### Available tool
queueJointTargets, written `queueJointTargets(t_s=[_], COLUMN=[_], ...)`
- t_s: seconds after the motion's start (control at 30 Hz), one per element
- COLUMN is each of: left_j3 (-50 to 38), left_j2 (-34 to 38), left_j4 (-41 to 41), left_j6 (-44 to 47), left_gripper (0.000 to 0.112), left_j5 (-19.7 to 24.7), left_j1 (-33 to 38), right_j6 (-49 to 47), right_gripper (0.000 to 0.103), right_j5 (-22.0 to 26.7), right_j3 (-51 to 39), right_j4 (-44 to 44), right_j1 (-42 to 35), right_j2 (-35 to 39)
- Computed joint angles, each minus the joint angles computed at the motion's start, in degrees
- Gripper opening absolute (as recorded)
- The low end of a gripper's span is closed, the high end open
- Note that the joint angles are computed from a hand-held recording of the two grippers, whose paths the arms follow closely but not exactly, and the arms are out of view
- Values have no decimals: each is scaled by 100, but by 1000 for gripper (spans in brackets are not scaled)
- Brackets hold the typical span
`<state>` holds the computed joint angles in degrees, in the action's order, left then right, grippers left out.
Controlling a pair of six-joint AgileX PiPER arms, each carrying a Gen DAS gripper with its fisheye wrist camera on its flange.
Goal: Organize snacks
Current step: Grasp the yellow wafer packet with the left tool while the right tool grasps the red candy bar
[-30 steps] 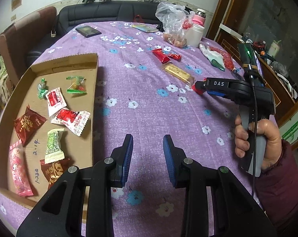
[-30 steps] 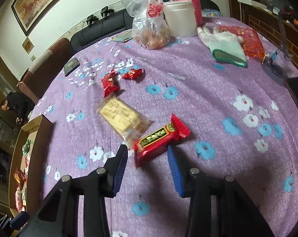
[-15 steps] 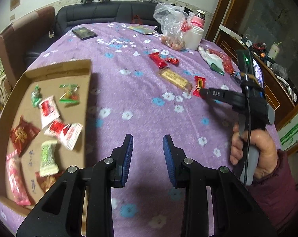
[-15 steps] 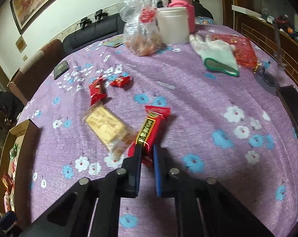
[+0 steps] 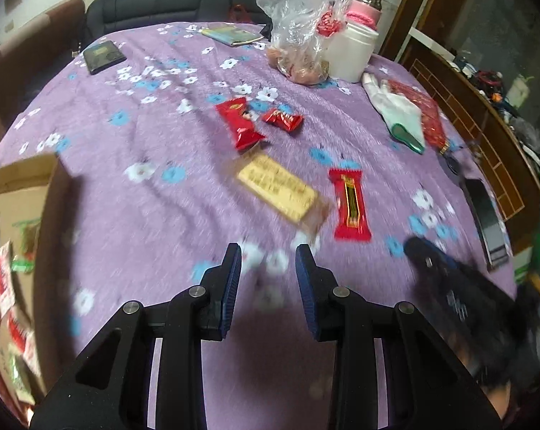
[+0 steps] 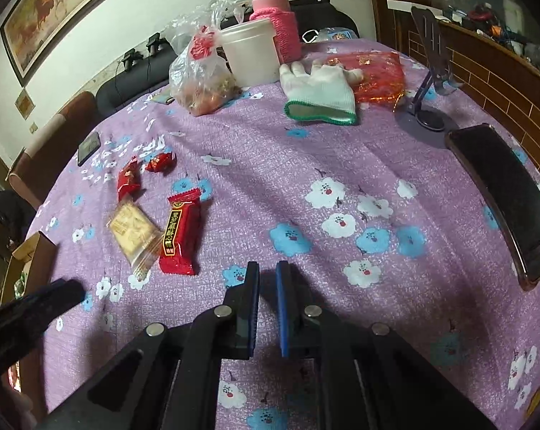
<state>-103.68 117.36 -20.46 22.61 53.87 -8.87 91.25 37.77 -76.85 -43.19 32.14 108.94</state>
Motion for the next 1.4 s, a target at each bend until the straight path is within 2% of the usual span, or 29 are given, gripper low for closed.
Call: queueJointTargets(t_s=[0.2,0.33,0.4,0.43,0.47,0.57,0.63,0.7,0.73,0.87,1.03,1.13,1.2,1.23,1.27,1.33,1.4], left_j3=[-909,-1547,-1468,-1477,-1433,-1041,-1058,-1094,-1000,-669,-311,-623,-1179,-1608,-2068,-2579,-2851], left_j2=[639,1090,1071,1092,1090,931,949,976,935,724,464,589,875,1105,1348,1636,1827], left_j4=[661,1371,1678,1869,1935,1841,1530,918,523,194,-2,-270,-377,-321,-48,556,927], left_j6=[-838,-1515,-1727,-1831,-1850,-1603,-1268,-748,-391,71,213,-40,-333,-555,-883,-1308,-1455], left_gripper=[31,31,43,54,58,58,58,51,40,20,20,20,21,27,35,44,45], left_j5=[-7,94,-161,-204,-275,-667,-624,-470,-459,-522,-584,-341,27,318,568,726,772], left_j1=[-396,-672,-790,-858,-894,-901,-834,-672,-565,-449,-333,-178,-101,-102,-180,-399,-592], right_j6=[-189,-205,-220,-214,-215,-231,-245,-260,-265,-262,-254,-236,-222,-222,-223,-253,-268], right_gripper=[11,11,11,11,11,11,11,11,11,11,11,11,11,11,11,11,11], right_j5=[250,239,199,181,167,164,193,252,256,261,252,-33,-29,-24,-15,-2,-21], right_j3=[-238,-245,-232,-224,-221,-230,-253,-292,-299,-300,-293,-183,-193,-204,-222,-248,-248], right_j4=[39,77,96,104,114,136,122,103,102,101,92,143,128,121,115,123,128], right_j1=[60,43,22,16,9,2,7,32,33,36,36,-29,-22,-17,-14,-14,-25], right_j2=[138,136,129,124,123,127,142,166,172,172,167,108,118,125,140,154,156])
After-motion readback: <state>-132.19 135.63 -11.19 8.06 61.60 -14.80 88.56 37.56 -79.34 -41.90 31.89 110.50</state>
